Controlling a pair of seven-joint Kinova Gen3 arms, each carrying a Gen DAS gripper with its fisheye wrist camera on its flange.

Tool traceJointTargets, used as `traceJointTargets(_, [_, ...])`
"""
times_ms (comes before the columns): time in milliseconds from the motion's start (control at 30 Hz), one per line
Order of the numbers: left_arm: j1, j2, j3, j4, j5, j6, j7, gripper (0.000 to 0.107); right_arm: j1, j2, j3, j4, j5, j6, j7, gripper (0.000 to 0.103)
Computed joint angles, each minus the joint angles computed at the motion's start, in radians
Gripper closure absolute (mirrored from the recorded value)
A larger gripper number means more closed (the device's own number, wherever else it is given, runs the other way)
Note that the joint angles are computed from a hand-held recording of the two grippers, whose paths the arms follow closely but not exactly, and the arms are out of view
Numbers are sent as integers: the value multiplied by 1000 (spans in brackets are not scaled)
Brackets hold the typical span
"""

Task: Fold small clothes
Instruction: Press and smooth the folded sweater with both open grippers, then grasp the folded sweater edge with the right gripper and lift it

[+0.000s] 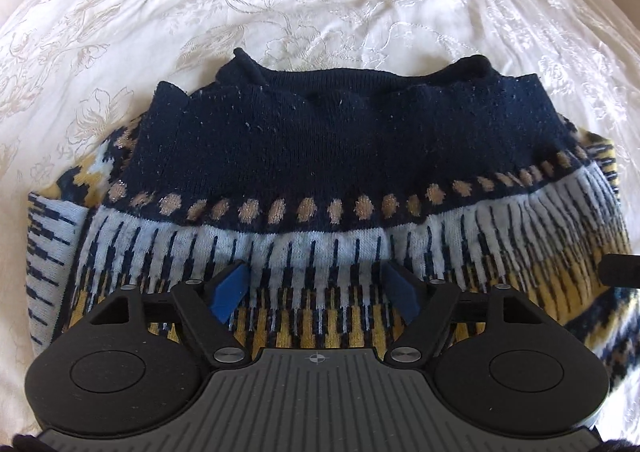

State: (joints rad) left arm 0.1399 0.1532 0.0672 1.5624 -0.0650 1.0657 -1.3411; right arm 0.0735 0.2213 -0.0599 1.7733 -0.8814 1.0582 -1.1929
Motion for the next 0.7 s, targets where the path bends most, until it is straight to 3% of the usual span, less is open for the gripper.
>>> traceJointTargets(100, [-6,8,-1,-7,9,3,-11,31,11,4,3,0,-17,12,3,6])
traceJointTargets(200, [-7,13,-1,-7,12,-8,-14,29,15,1,9,1,-18,15,-25,29])
traceJointTargets(267, [-8,5,-2,5,15,-19,-16,28,12,-1,15,-3,-6,17,-65,51])
traceJointTargets(333, [-9,-6,-2,18,19,-31,-16,28,17,2,9,-20,8,34,-97,62])
traceJointTargets(433, [-28,-22,-4,38,49,-49,-54,28,-40,-31,9,-70,108,23,-183,66])
traceJointTargets(533, [-83,-50,-17,32,141,-23,-155,29,-95,-61,1,-132,199,27,-297,67])
traceJointTargets(700, [-159,-177,-68,75,203,-13,-242,29,-183,-90,-23,-251,322,63,-448,68])
